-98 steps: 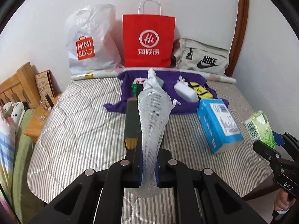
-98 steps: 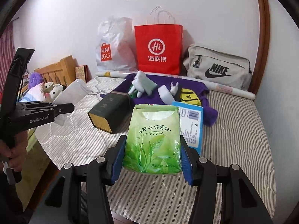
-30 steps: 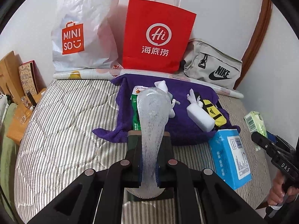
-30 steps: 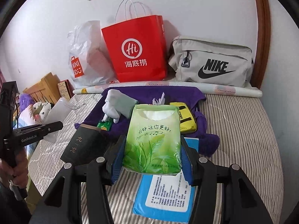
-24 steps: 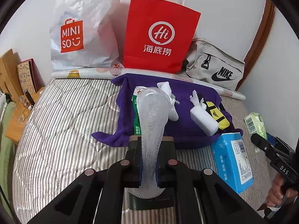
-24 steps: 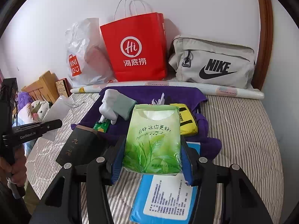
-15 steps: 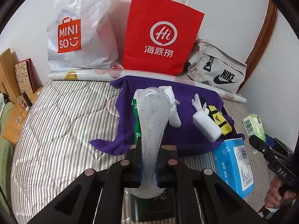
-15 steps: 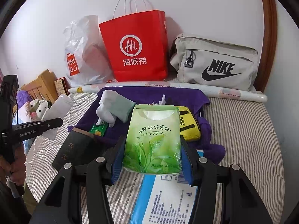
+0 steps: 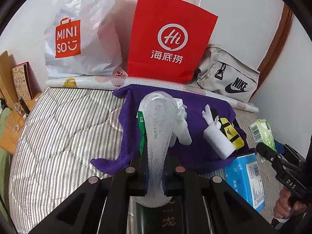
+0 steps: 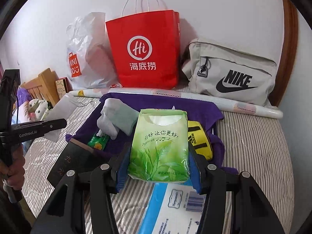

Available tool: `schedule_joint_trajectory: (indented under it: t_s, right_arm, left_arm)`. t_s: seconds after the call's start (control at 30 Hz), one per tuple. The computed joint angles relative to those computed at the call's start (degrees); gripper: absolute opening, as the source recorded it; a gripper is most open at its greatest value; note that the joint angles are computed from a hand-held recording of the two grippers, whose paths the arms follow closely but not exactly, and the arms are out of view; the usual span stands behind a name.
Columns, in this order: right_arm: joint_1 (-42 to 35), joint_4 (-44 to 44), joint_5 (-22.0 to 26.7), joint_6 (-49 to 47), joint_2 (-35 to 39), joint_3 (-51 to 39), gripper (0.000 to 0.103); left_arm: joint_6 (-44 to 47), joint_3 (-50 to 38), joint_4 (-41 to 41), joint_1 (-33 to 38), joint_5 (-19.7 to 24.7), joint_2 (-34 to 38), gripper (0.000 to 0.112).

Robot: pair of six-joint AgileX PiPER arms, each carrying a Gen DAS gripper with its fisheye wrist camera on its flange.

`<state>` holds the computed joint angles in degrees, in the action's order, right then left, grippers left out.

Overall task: Organize soft objects
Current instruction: 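Lower mesh bag onto towel, open left tool while right tool releases tissue pack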

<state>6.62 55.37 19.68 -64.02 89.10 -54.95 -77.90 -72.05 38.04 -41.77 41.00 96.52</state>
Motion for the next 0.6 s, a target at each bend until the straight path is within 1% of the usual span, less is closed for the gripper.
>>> schedule_joint_trajectory:
  t_s: [0.3,0.6]
  right_arm:
    - [1.0,-1.1,-0.2,2.1,2.9,-3.0,0.053]
    - [1.3,-2.1,-0.3,3.7,6.1,-5.7,0.053]
  left_arm:
    - [3.2,-2.1,-2.1,2.4,-1.3,2.1,0.010]
    - [6.6,-5.0,-3.9,4.3,-1.4,4.4,0.010]
